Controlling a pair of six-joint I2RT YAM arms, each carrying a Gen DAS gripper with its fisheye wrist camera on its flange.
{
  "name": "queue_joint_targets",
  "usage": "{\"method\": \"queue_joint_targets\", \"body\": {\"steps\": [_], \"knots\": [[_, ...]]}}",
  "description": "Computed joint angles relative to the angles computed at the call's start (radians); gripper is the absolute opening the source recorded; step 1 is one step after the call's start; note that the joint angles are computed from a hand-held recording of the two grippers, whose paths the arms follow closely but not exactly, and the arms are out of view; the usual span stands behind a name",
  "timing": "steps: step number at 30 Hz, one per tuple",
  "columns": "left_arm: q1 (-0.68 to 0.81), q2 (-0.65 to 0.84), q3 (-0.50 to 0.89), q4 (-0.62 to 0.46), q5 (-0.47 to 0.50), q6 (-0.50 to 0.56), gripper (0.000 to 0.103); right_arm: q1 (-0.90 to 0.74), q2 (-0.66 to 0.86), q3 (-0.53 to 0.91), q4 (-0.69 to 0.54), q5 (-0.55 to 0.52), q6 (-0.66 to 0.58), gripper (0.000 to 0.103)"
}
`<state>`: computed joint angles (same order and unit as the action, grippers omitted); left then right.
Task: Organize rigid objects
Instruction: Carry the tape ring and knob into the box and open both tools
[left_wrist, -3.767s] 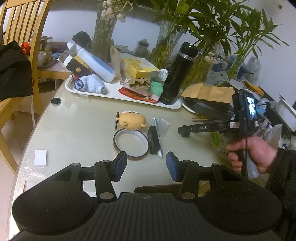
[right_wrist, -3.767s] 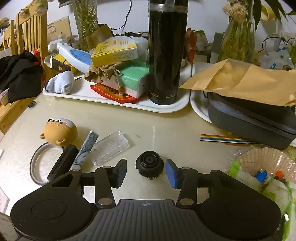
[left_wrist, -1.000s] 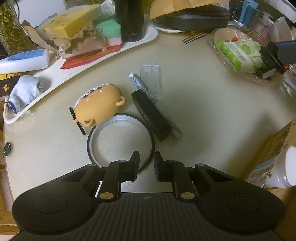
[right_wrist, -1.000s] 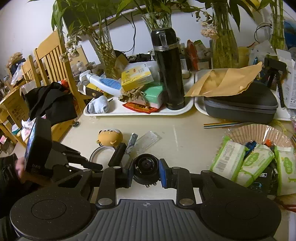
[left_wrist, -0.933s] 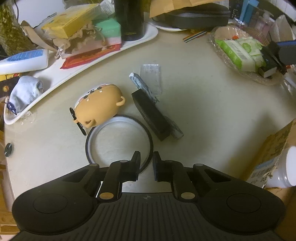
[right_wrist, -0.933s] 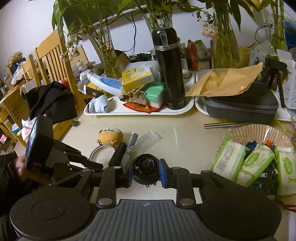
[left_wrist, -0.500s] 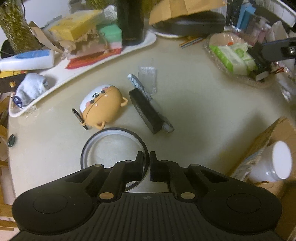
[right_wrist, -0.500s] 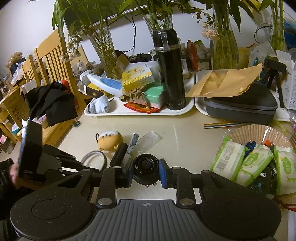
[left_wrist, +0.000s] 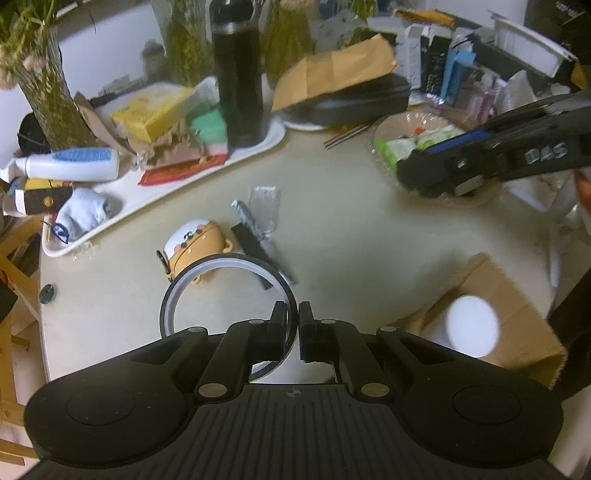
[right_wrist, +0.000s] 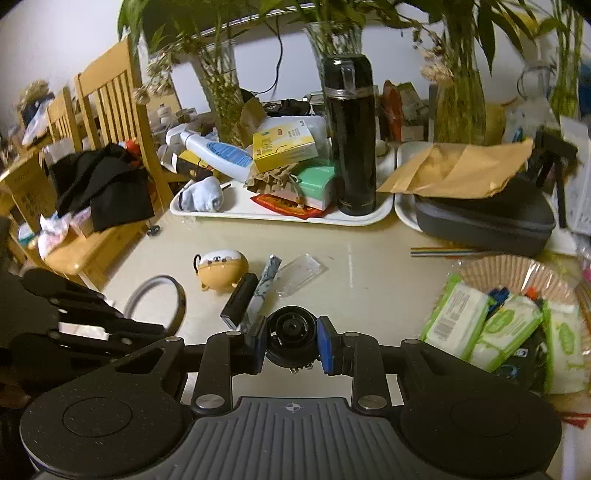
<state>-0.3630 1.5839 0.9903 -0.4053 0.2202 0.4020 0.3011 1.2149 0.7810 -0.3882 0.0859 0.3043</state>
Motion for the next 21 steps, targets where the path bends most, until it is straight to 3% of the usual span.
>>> {"method": "queue_joint_targets", "body": {"steps": [12,21], "knots": [[-0.021,-0.172,-0.079,-0.049,0.014,-0.034,0.007,0.056,0.002,0.041,-0.15,-0.05,-0.039,0.031],[-0.052,-0.292,-0.157,-0.083,0.0,-0.036,0.007,0.162,-0.055,0.023,-0.225,0.01,-0.037,0.031]]}}
